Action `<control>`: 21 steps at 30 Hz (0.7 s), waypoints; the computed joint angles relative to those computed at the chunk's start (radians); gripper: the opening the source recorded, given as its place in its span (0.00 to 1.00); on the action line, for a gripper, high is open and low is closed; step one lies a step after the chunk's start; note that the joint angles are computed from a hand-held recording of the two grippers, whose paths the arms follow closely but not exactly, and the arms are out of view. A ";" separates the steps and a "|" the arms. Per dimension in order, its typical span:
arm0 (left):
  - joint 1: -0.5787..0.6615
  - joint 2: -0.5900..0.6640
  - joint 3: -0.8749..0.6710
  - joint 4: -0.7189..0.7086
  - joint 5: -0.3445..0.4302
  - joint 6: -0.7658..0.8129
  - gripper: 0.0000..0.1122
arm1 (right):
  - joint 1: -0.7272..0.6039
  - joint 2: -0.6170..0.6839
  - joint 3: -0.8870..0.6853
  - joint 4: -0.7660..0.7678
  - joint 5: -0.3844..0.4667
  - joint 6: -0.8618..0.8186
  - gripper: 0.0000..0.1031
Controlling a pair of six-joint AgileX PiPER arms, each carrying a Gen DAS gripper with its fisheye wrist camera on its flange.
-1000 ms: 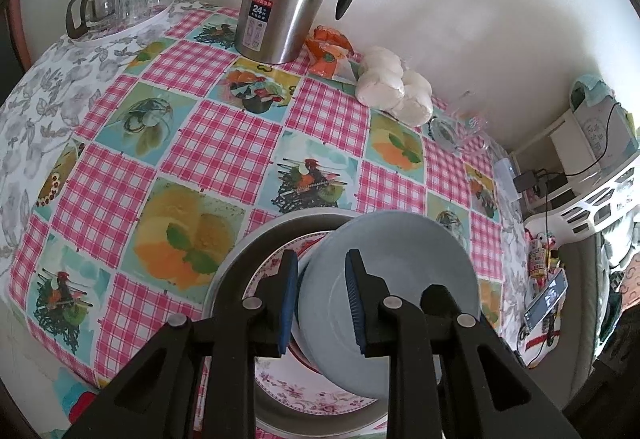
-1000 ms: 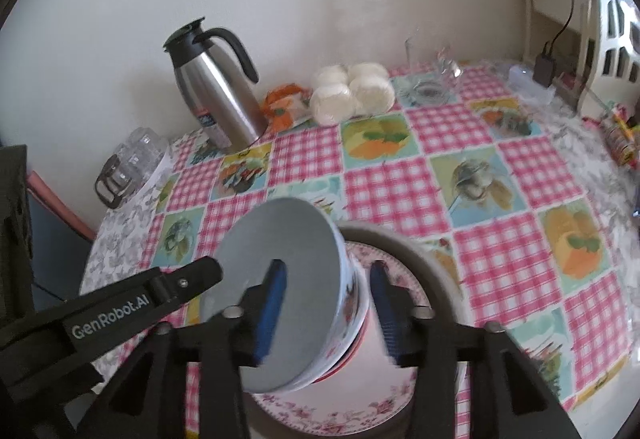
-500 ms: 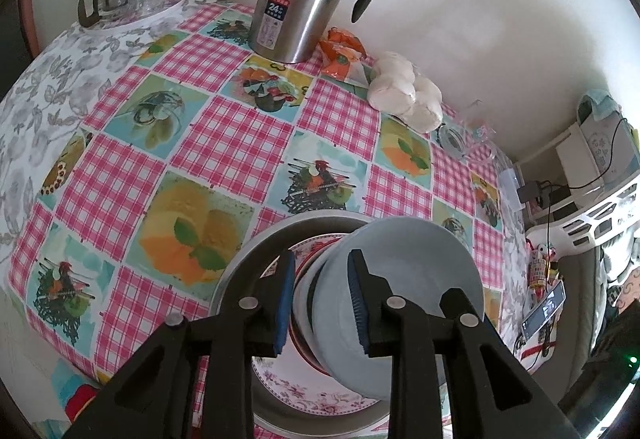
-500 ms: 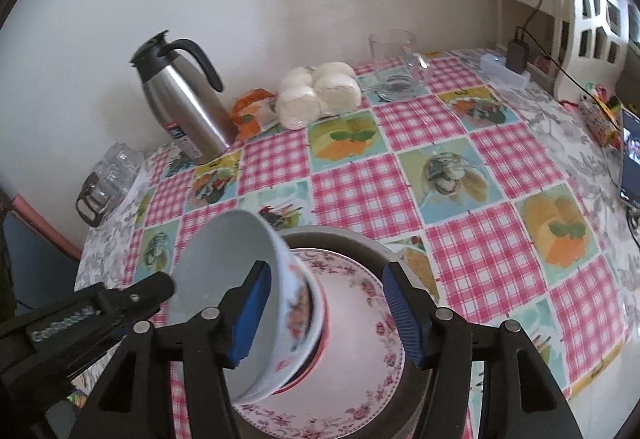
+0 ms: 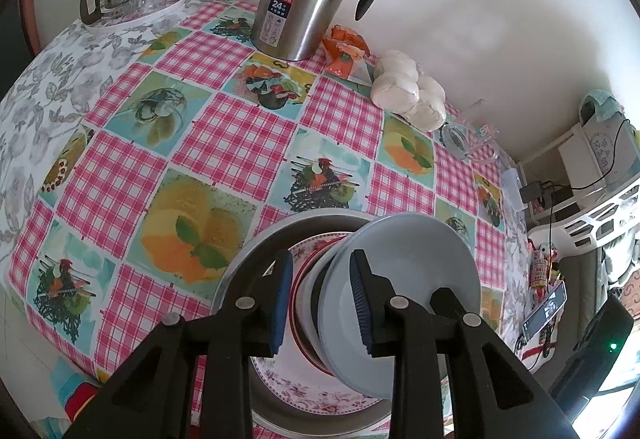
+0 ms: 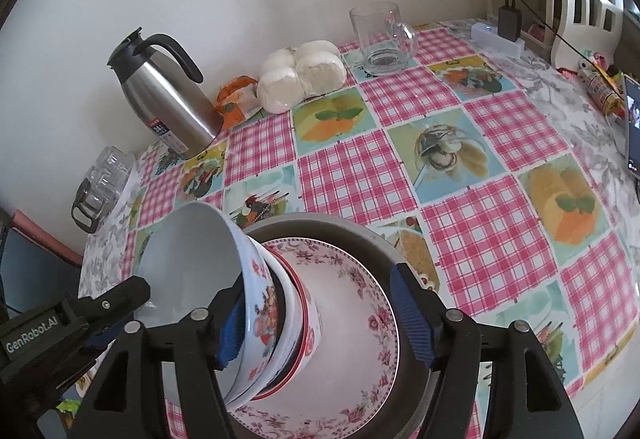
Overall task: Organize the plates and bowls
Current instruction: 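Open both tools and release the pale blue bowl onto the stack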
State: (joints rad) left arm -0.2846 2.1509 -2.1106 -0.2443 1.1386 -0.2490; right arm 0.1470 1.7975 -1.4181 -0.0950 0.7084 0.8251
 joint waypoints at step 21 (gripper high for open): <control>-0.012 -0.097 0.147 0.170 -0.124 -0.078 0.78 | 0.062 -0.035 0.045 -0.141 -0.039 -0.006 1.00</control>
